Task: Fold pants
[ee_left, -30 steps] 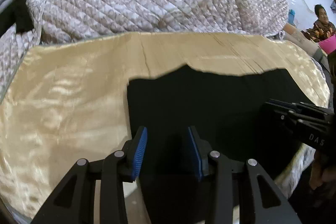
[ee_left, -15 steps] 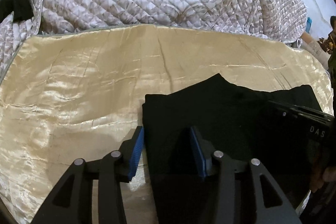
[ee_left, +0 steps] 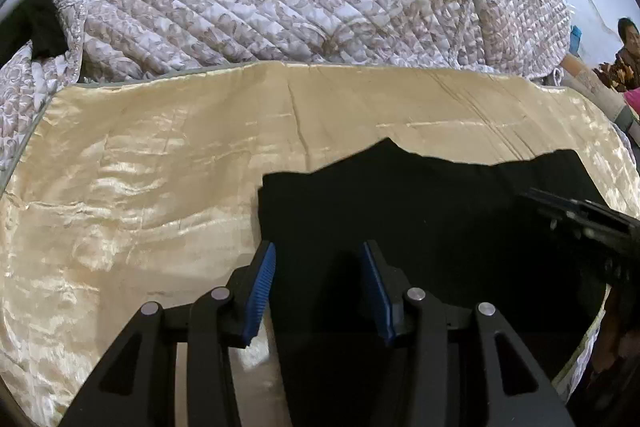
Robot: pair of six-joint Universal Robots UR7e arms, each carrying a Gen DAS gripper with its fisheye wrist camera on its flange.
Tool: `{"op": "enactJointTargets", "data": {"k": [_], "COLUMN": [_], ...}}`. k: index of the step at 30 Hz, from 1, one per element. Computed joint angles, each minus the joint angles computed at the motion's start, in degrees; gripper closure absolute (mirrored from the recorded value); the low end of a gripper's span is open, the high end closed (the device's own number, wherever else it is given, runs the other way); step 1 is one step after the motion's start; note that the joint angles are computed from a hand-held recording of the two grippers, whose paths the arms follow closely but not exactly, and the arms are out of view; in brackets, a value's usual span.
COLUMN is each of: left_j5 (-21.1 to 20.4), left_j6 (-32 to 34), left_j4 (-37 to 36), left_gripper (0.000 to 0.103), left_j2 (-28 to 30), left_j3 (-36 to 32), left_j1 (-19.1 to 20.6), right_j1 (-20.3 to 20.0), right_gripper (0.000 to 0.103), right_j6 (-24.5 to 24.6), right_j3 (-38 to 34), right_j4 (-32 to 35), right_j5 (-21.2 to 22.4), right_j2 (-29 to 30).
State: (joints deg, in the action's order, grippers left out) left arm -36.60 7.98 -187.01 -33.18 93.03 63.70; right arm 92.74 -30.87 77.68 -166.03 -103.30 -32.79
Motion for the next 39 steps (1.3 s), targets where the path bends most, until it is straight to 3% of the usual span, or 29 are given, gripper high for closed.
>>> {"op": "enactJointTargets", "data": {"k": [1, 3, 4, 10, 16, 19, 24, 32, 39], "left_j5": [0.3, 0.4, 0.4, 0.1, 0.8, 0.6, 0.1, -0.2, -0.2], "left_j6": [0.0, 0.0, 0.0, 0.8, 2.6, 2.4, 2.2, 1.7, 1.6], "left_j4": [-0.1, -0.5, -1.0, -3.2, -4.7, -5.1, -5.0, -6.0, -6.6], "left_gripper": [0.056, 0.056, 0.056, 0.056, 0.055, 0.055, 0.055, 0.053, 0.052], "left_j2": [0.0, -0.1, -0.2, 0.0, 1.2, 1.2, 0.7, 0.4, 0.4], "left_j3": [0.2, 0.7, 1.2, 3.8, 3.9, 4.2, 4.8, 6.2, 6.7], "left_j1": [-0.2, -0.4, -0.6, -1.6, -1.6, -1.6, -1.6, -1.9, -2.1], "right_j1": [0.0, 0.1, 0.0, -0.3, -0.1, -1.2, -1.8, -3.8, -8.0], "right_gripper": [0.08, 0.063, 0.061, 0.061, 0.061, 0.061, 0.061, 0.061, 0.054], "right_j6": [-0.6, -1.9, -2.3, -6.1, -10.6, -7.7, -5.5, -0.5, 13.7], "right_j3": [1.2, 2.7, 3.7, 10.2, 11.6, 11.6, 11.7, 12.6, 14.5], "right_j4": [-0.4, -1.2, -1.7, -7.0, -13.8, -12.9, -15.6, -23.1, -30.1], "right_j5": [0.3, 0.6, 0.7, 0.6, -4.1, -3.2, -5.2, -7.0, -6.5], "right_j2": [-0.5, -0.9, -1.2, -3.2, -2.5, -3.4, -4.0, -6.1, -9.8]}}
